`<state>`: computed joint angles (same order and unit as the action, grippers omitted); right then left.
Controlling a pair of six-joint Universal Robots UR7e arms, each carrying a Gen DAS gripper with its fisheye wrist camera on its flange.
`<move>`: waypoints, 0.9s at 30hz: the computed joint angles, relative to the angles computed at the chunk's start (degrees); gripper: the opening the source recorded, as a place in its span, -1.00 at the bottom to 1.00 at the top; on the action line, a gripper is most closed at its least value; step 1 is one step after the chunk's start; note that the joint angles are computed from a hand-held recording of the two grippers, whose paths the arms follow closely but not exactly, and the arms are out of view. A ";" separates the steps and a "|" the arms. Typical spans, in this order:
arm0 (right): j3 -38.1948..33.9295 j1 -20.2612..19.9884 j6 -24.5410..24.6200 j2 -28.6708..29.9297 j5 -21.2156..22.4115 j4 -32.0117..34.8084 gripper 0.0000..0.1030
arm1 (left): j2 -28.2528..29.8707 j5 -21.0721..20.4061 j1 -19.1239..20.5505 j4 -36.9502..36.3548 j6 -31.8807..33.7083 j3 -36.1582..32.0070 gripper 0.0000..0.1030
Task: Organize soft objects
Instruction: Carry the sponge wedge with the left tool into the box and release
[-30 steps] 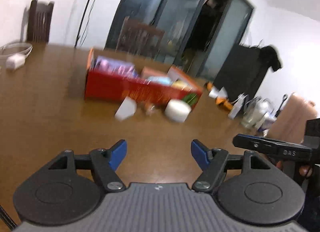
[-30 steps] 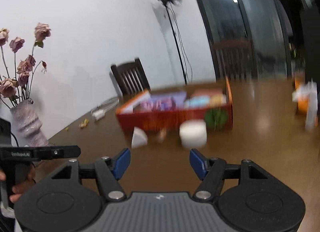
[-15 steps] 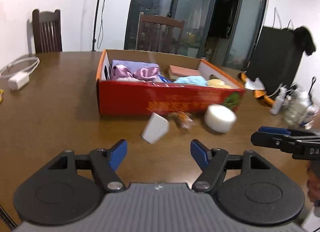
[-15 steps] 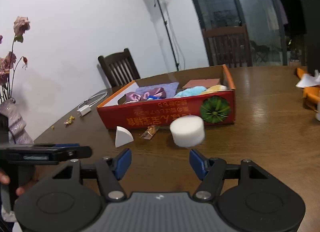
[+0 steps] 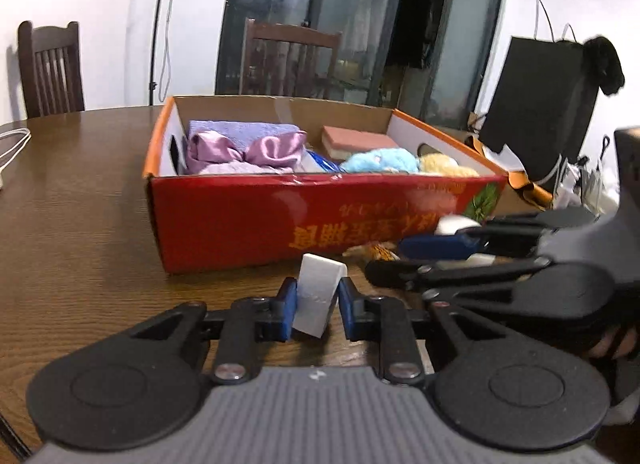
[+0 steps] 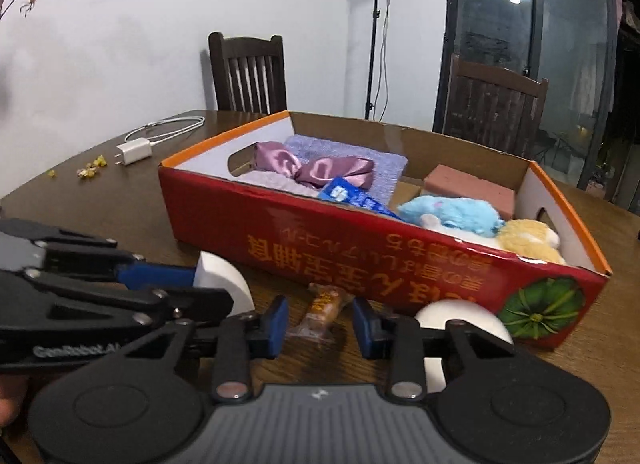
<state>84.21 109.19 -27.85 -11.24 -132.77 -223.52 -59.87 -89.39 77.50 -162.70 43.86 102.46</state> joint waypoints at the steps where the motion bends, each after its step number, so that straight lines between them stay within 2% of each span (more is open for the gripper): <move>1: -0.41 -0.10 0.06 0.16 0.03 0.60 -0.45 | -0.06 0.10 -0.03 -0.02 -0.24 -0.08 -0.56; 2: -0.75 -0.15 0.05 0.31 -0.01 1.34 -0.53 | -0.15 0.19 -0.02 -0.06 -0.43 -0.01 -0.56; 6: -0.85 0.05 -0.91 0.76 -0.06 0.66 -0.59 | -0.22 1.08 -0.36 -0.18 -0.33 0.30 -0.56; 7: -0.97 -0.09 -1.09 0.73 -0.13 0.70 -0.69 | -0.20 1.35 -0.47 -0.43 0.01 0.46 -0.56; 13: -0.77 0.16 -1.47 0.83 -1.12 0.00 -0.75 | -0.03 2.38 -0.51 -0.58 -0.20 0.40 -0.56; 15: 1.71 0.78 0.53 0.00 -0.35 -0.47 -0.77 | -0.89 2.56 -0.36 -0.91 -2.49 0.94 -0.56; 18: 7.85 2.33 3.79 -1.45 1.54 -3.83 -0.77 | -4.15 0.20 0.53 -1.49 -4.21 4.06 -0.56; 21: 14.24 3.59 7.46 -2.92 3.26 -7.90 -0.77 | -7.07 1.15 0.61 -0.95 -5.32 7.53 -0.56; 27: 19.53 4.40 8.17 -4.17 1.96 -17.29 -0.77 | -10.09 0.32 -1.40 -1.69 -5.30 11.34 -0.55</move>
